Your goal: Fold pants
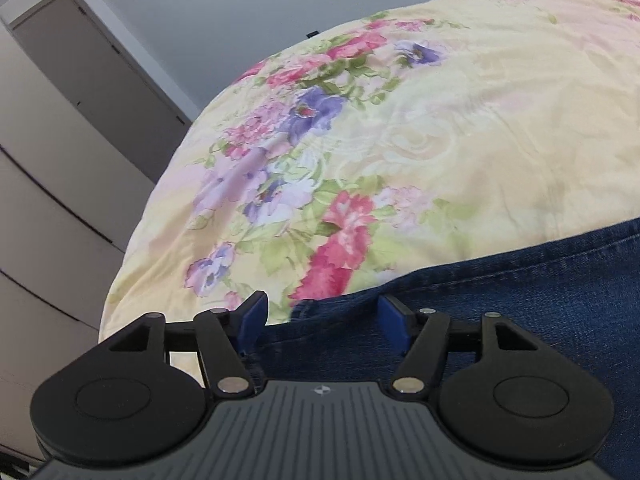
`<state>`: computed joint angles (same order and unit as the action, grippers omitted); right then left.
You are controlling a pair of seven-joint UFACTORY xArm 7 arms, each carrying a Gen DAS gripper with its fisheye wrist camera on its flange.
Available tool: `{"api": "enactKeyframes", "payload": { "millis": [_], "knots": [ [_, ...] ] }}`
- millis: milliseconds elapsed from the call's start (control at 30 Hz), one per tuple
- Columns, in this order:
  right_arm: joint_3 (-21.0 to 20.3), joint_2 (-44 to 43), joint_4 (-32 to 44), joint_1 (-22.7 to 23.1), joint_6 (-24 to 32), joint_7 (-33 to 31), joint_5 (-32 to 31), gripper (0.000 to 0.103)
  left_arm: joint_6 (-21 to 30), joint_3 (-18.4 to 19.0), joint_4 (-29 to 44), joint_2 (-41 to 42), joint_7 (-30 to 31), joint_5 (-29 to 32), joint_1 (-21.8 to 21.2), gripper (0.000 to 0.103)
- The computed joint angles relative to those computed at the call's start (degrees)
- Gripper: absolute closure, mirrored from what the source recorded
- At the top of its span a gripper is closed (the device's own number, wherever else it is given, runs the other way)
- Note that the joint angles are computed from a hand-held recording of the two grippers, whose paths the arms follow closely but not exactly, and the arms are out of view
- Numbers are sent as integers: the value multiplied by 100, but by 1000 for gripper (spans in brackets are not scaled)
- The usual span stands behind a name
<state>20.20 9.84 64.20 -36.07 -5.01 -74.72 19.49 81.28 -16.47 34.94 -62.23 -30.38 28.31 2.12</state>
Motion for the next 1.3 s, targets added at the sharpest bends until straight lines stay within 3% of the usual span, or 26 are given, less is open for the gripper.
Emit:
{"api": "enactKeyframes", "payload": {
  "millis": [100, 200, 400, 500, 600, 700, 933, 1000, 1100, 1167, 1233, 1300],
  "knots": [
    [-961, -285, -22, 804, 350, 803, -232, 38, 310, 149, 99, -468, -62, -9, 126, 29],
    [-938, -760, -209, 771, 930, 347, 580, 37, 664, 348, 153, -1036, -50, -182, 225, 29],
    [-1495, -1992, -1089, 1169, 1970, -28, 1196, 38, 1336, 934, 120, -2549, -508, -1181, 476, 33],
    [-1878, -2621, -1485, 1364, 2622, -25, 1276, 41, 1713, 986, 20, -3276, -642, -1606, 540, 39],
    [-2256, -3237, -1819, 1484, 3266, 77, 1171, 49, 2201, 905, -56, -3827, -613, -1869, 525, 42],
    [-2609, -3735, -2028, 1496, 3895, 349, 948, 49, 2499, 889, -204, -4301, -692, -2096, 531, 42],
    [-3398, -4824, -2548, 1417, 5394, 887, 189, 49, 2506, 976, -635, -5045, -1139, -2400, 681, 42],
    [-3493, -5117, -2892, 1516, 5343, 812, -17, 49, 2455, 929, -688, -5054, -1178, -2411, 692, 42],
    [-3533, -5255, -3307, 1755, 4935, 890, -199, 49, 2386, 856, -729, -5066, -1258, -2433, 710, 43],
    [-3531, -5238, -3534, 1954, 4454, 986, -281, 55, 2339, 850, -732, -5073, -1321, -2431, 716, 45],
    [-3661, -5174, -3538, 2182, 4245, 1039, -331, 75, 2321, 874, -709, -5084, -1338, -2411, 693, 47],
    [-3908, -5026, -3271, 2383, 4471, 1075, -280, 91, 2320, 957, -696, -5156, -1379, -2376, 687, 50]
  ]
}}
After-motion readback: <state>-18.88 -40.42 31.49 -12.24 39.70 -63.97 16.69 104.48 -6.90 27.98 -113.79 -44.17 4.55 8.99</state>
